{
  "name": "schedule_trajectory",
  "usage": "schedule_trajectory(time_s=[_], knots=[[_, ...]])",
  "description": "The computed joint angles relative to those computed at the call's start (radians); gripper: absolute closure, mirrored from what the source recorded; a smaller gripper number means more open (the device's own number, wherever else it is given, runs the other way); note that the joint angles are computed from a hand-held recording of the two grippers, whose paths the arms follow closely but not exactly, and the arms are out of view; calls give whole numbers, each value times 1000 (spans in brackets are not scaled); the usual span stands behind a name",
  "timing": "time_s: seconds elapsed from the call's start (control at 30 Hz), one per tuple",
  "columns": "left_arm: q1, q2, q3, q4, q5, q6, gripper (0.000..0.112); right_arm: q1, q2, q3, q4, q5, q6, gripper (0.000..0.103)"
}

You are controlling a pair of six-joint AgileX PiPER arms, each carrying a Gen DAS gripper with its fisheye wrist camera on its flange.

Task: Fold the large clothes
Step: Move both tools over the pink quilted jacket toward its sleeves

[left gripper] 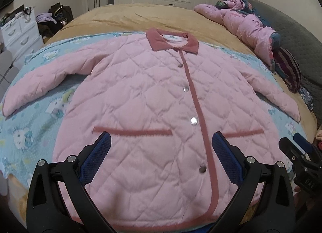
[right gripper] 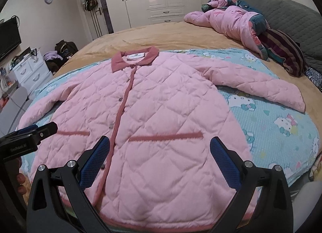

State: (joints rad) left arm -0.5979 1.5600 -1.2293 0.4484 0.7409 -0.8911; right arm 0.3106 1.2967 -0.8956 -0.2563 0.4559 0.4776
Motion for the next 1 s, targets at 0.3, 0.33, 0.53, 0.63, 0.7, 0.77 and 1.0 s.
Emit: schedule_trajectory(time_s=[0.3, 0.33, 0.53, 0.63, 0.7, 0.77, 1.0], knots=[[27, 137, -221, -75, 61, 107, 18, -96, 100, -136, 204, 6, -234, 4], [28, 150, -244, -86, 70, 115, 18, -105, 108, -150, 231, 11, -262, 4], [29, 244, -404, -74, 149, 129, 18, -161, 184, -298, 433, 43, -489, 4], [42, 281, -489, -68, 172, 126, 18, -166, 219, -382, 398, 31, -489, 4], [49, 320, -571, -55, 210, 130, 18, -179, 255, -450, 417, 43, -513, 4], [59, 359, -654, -56, 240, 142, 18, -199, 291, -508, 459, 58, -554, 4], [95, 516, -953, -78, 348, 185, 18, -254, 444, -728, 519, 120, -595, 4]])
